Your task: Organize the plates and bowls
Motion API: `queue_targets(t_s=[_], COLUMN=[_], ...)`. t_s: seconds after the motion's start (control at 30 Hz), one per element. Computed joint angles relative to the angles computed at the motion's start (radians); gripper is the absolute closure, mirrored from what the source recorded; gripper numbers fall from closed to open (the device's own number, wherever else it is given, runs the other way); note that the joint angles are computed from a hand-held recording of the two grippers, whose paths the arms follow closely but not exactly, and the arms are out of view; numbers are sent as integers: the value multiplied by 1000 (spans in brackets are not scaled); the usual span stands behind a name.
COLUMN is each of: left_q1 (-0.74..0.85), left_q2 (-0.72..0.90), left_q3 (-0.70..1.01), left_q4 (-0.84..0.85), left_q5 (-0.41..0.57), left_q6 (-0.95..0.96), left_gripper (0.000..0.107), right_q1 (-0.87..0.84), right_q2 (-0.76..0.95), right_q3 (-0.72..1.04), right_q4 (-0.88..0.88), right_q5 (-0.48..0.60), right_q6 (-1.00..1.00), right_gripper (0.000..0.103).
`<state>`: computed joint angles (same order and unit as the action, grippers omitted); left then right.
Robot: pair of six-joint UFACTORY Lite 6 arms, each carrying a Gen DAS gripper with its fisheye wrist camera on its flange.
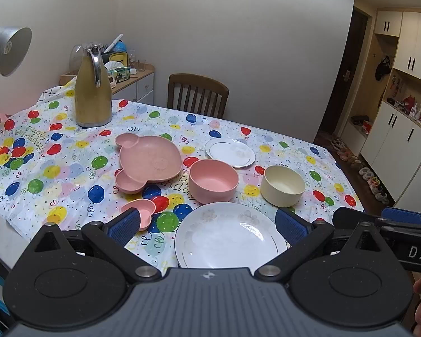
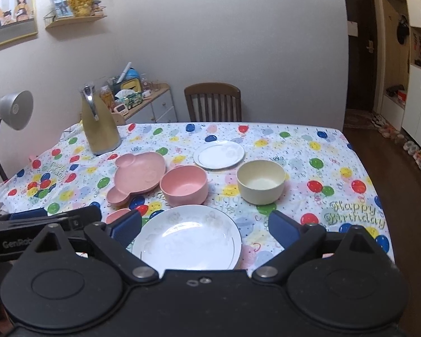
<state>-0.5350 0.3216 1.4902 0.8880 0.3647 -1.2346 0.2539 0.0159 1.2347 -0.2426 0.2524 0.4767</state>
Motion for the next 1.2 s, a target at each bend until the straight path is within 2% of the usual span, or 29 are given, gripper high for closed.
queue_targets(t_s=[0.33,0.63,1.0,1.2], left_q1=[5,8,-1,15], left_q2=[-14,-22,-39,-16], left_q3=[-12,-14,-34,-18], left_q4=[18,2,18,-51], left_q5=[-3,1,-1,-9], left_q6=[-16,1,-24,32], left_gripper=[4,4,4,4], right_q1=[12,4,11,-11], right_q2=[-5,-6,-19,16], right_q3=[-1,-4,-17,18], right_q4=[-59,-18,-91,57], right_q5=[-2,-12,-18,-15], right_q6=[68,25,85,-75], right_gripper=[6,6,6,6])
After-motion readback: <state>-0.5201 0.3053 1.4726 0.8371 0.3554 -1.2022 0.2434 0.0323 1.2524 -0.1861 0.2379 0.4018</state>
